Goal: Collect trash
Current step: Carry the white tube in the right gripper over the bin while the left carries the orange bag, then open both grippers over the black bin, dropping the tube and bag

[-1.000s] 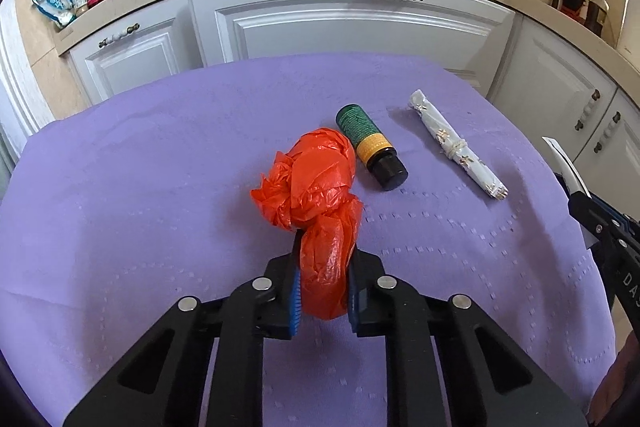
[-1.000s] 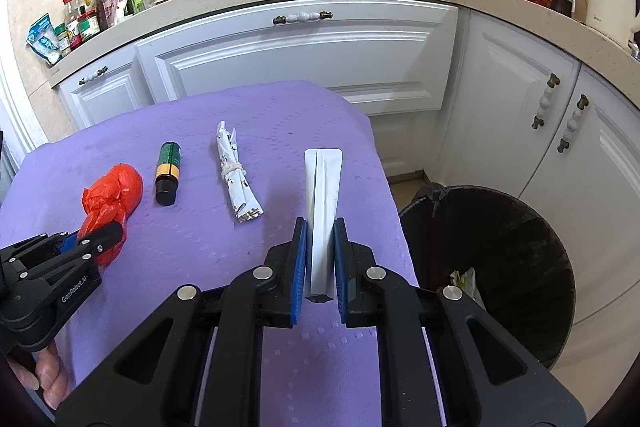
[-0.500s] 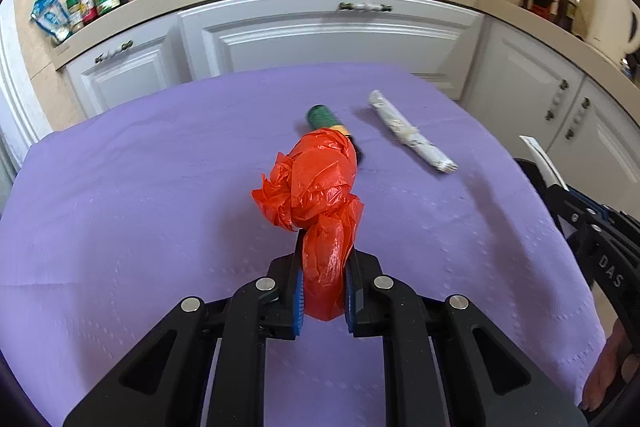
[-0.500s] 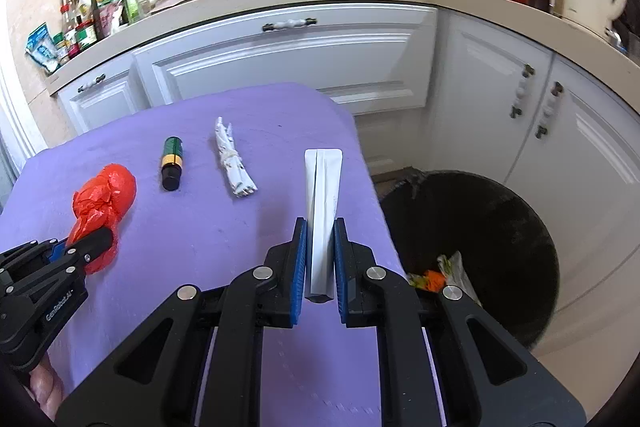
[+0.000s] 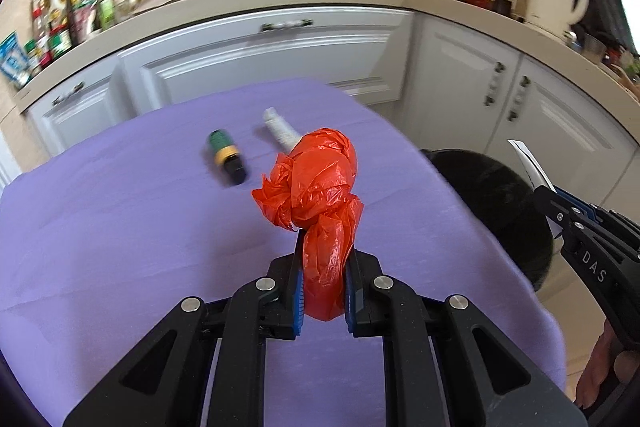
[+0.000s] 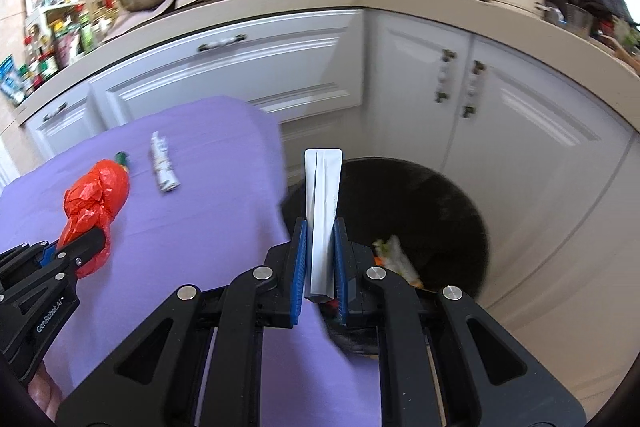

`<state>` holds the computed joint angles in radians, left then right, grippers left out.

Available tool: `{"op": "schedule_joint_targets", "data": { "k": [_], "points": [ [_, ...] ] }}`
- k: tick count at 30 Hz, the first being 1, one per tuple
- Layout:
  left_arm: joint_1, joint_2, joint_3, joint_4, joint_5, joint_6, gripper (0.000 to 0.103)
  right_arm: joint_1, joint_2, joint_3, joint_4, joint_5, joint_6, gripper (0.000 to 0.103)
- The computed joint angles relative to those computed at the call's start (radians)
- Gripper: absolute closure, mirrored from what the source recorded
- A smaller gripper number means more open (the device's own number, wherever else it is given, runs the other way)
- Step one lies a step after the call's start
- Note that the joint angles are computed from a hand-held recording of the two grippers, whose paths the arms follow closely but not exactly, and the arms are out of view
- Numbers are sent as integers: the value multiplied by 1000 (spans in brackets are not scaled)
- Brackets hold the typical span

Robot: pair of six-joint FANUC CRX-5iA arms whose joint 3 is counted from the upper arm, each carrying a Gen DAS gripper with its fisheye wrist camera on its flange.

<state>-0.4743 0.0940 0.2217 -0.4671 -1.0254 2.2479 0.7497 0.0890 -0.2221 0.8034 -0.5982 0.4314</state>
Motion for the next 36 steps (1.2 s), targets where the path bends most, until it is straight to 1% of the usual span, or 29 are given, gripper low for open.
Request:
{"op": "schedule_joint_targets", "data": {
  "k": [7,15,21,36],
  "points": [
    [-36,67,73,22,58,-54,87,-49,-13,-34,68,-14,-76,90],
    [-61,158,171,29,75,-96,87,-89,5,-36,120,-11,-109,90],
    [-68,224,247,23,57,-109,87,-118,18,-30,127,7,-121,90],
    [-75,345,387,14,8,-136,87,-162,64,-5,125,26,-124,89]
  ]
}}
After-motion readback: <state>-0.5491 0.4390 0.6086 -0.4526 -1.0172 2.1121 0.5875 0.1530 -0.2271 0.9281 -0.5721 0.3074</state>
